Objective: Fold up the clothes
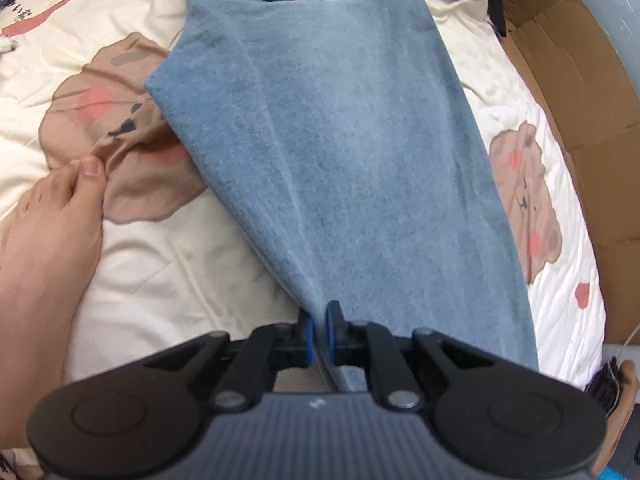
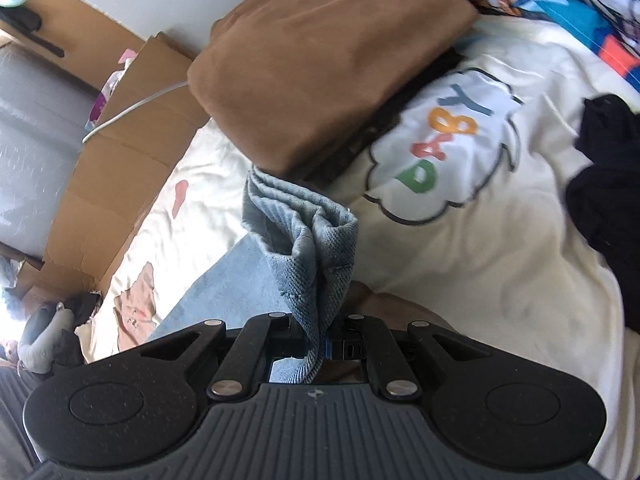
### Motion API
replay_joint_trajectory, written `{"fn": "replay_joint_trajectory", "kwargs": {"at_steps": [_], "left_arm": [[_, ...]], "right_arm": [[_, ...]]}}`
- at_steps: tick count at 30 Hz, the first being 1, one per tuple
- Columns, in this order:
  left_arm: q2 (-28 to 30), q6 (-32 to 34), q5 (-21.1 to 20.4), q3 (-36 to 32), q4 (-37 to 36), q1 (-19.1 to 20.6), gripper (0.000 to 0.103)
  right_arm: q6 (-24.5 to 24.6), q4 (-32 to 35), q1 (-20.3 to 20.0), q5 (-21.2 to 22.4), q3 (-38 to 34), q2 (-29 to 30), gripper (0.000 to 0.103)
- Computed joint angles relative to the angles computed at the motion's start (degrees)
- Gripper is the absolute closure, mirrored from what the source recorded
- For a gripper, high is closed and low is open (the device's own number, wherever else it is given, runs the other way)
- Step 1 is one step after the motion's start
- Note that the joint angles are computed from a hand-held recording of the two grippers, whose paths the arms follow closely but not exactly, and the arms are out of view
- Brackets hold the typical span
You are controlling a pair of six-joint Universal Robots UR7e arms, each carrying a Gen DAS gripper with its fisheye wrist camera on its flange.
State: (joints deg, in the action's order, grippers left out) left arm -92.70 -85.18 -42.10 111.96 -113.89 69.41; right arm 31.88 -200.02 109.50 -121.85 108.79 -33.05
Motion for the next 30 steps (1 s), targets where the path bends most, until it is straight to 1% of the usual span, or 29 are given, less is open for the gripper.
{"fn": "replay_joint_trajectory", "kwargs": {"at_steps": [4,7,11,15,17,18,19,20,24,25,26,29,30], "left_arm": [[0.1,0.5,0.0,-0.4,1.9,-0.2,0.096],[-0.8,0.7,-1.2,-0.2,3.8,0.0,0.097],[-0.7,2.0,-2.3,0.3,2.0,1.1,0.100],[-1.7,5.0,-2.1,2.2,-6.1,2.5,0.099],[-2.0,7.4,-2.4,3.1,-11.0,3.4,0.097],[-2.3,9.0,-2.7,3.9,-14.2,3.8,0.093],[-2.5,10.7,-3.2,4.7,-17.3,4.3,0.083],[-2.6,12.1,-3.7,5.4,-19.9,4.8,0.079],[-2.8,15.1,-6.1,8.2,-30.4,7.3,0.078],[-2.6,15.9,-6.6,8.7,-33.3,8.1,0.076],[-2.4,16.5,-6.9,9.1,-35.7,8.6,0.071],[-1.0,18.7,-8.4,9.1,-40.0,10.2,0.060],[-0.4,19.5,-9.2,8.8,-40.8,10.9,0.059]], "right_arm": [[0.5,-1.8,0.3,-0.6,2.7,-1.1,0.097],[1.7,-3.0,0.1,-0.5,4.8,-1.6,0.097],[2.6,-4.1,0.0,-0.2,6.6,-1.8,0.097],[2.8,-4.9,-0.3,0.3,6.9,-1.8,0.097],[2.7,-5.8,-0.7,0.8,6.9,-1.5,0.097],[3.0,-6.3,-1.0,1.1,7.0,-1.4,0.097],[3.4,-6.6,-1.3,1.5,7.2,-1.4,0.097],[3.7,-6.8,-1.6,1.9,7.4,-1.3,0.097],[4.9,-7.4,-3.0,3.6,8.2,-1.1,0.097],[5.6,-7.6,-3.5,4.2,8.4,-1.0,0.097],[6.3,-7.9,-4.0,4.7,8.5,-0.9,0.097],[6.7,-7.8,-4.8,5.4,8.7,-0.5,0.097],[6.6,-7.5,-4.8,5.4,8.6,-0.6,0.097]]}}
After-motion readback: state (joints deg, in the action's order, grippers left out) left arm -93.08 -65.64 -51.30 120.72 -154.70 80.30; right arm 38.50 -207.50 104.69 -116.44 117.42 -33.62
